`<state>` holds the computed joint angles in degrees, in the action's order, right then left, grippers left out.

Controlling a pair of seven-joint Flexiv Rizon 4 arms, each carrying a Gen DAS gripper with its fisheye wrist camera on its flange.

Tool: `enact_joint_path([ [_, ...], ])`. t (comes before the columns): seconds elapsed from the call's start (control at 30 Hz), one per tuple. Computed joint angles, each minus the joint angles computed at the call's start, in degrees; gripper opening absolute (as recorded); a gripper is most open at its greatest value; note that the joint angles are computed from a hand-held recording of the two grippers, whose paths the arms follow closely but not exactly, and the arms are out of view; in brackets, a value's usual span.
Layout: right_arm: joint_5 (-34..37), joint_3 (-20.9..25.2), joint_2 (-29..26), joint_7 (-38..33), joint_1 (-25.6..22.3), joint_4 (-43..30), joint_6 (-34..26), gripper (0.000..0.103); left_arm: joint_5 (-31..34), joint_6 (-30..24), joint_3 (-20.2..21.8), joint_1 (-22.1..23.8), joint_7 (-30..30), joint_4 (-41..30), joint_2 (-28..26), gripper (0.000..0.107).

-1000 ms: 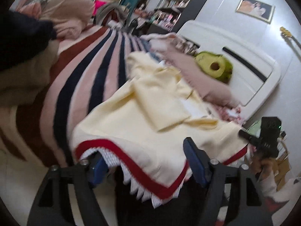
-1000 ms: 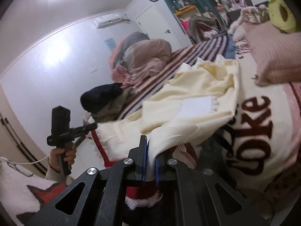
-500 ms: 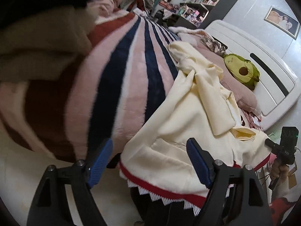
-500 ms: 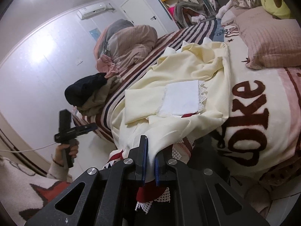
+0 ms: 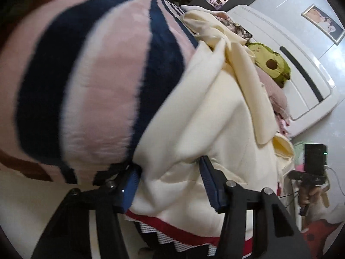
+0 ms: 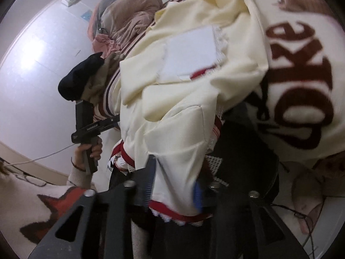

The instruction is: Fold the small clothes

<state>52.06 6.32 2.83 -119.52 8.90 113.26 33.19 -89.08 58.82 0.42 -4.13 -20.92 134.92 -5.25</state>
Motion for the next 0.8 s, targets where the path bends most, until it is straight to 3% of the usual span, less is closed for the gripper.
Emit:
enact_joint_path([
  [0.13, -0.6, 0.3, -1.4, 1.1, 0.1, 0.3, 2.5, 0.048, 4.6, -2.3, 0.2, 0.4, -1.6, -0.1, 0.3, 0.05],
  [0.27, 1.3, 0.6, -2.9, -1.5, 0.0, -0.6, 3.7, 0.051, 3.7, -8.9, 0.2, 1.2, -0.7, -0.3, 0.5, 0.051],
  [0.33, 2.2, 0.8, -3.7, -2.9, -0.1, -1.4, 3.8, 0.051, 2.6, -9.1, -0.3, 0.6, -0.1, -0.3, 0.9, 0.05],
  [0.37, 2.5, 1.0, -4.1, -3.6, -0.1, -1.9, 3.8, 0.051, 2.3, -8.7, -0.5, 0.1, -0.2, -0.3, 1.1, 0.042],
  [0.4, 2.4, 1.3, -4.3, -4.3, -0.1, -2.0, 4.3, 0.051, 2.3, -7.6, -0.7, -0.4, -0.6, -0.2, 1.4, 0.028],
  [0.47, 0.7, 2.2, -4.6, -4.0, 0.6, -1.7, 7.0, 0.05, 3.7, -4.7, -0.6, -1.1, -2.0, 0.2, 2.1, 0.012],
  [0.6, -7.6, 3.9, -3.1, -1.3, 2.1, 1.3, 14.3, 0.053, 1.6, -3.5, -0.1, -2.2, -0.5, 1.9, 5.6, 0.007],
  [0.67, -10.2, 4.0, -2.3, 0.4, 2.6, 2.7, 16.4, 0.063, 0.7, -3.4, 0.2, -2.7, 0.6, 2.8, 7.6, 0.007],
  [0.8, -6.7, 2.0, -2.3, -1.5, 1.8, 2.1, 13.8, 0.067, -0.5, -4.5, 0.6, -3.0, 1.1, 2.3, 8.4, 0.007],
])
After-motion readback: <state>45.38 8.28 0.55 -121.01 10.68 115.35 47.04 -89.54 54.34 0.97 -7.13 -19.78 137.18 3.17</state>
